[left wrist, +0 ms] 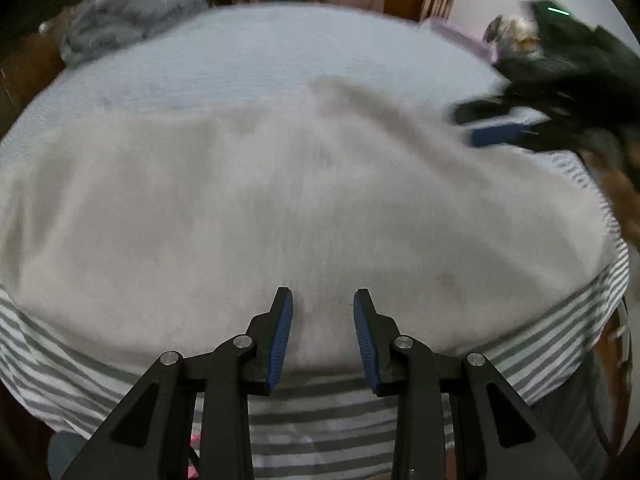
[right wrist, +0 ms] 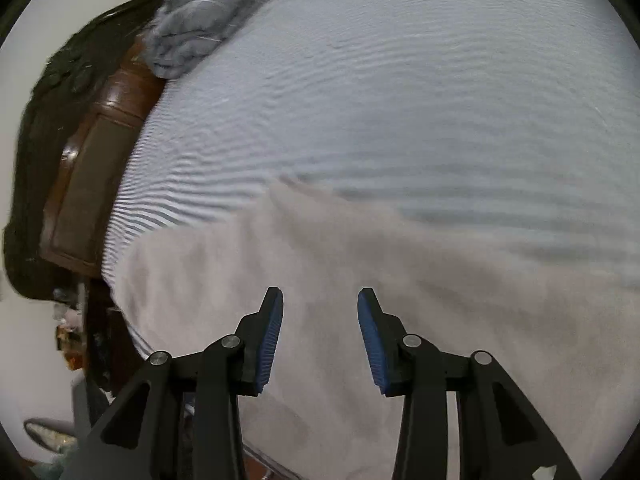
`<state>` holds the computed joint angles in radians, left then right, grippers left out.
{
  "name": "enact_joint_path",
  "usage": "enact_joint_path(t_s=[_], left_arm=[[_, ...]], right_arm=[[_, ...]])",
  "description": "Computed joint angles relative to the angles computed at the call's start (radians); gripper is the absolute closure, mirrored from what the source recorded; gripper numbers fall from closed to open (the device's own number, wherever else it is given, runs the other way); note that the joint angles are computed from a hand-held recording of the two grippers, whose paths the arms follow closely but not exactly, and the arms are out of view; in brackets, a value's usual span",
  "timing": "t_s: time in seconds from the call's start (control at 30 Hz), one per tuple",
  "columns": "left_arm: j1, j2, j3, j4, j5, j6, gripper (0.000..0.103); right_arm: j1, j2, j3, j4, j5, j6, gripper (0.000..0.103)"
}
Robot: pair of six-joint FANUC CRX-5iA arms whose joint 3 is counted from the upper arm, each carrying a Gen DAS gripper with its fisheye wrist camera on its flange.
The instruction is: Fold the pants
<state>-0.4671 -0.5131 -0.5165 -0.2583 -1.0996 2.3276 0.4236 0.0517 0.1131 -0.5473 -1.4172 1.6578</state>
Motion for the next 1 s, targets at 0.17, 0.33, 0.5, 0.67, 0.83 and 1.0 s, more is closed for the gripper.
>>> enact_joint_path(t_s=[0.17,0.33,0.5,0.67,0.83,1.0], left_arm=[[-0.034,0.016,0.015,-0.034,-0.013,0.013,0.07],[-0.062,0.052,0.077,-0.058,-0.055,0.045,0.07],[-0.135,0.101,0.164,-0.113,-0.04,0.056,0.069],[-0.156,0.207,0.226,-0.072,0.021,0.003,0.064],[-0.149,0.31,0.273,-0.031,0.058,-0.052,0.064],[-0.162,0.388,0.328,-0.042,0.036,-0.055,0.064]], right_arm=[[-0.124,-0.06,-0.117,0.003,0.017,-0.009,0.066],[-0.311,-0.103,-0.156,-0.045,0.028,0.013,0.066],[-0.564,-0.135,-0.164,-0.137,-0.012,0.046,0.066],[-0.782,-0.144,-0.186,-0.178,-0.049,0.054,0.065],[-0.911,-0.092,-0.191,-0.194,-0.05,0.04,0.065],[-0.913,-0.046,-0.185,-0.206,0.005,0.012,0.065]])
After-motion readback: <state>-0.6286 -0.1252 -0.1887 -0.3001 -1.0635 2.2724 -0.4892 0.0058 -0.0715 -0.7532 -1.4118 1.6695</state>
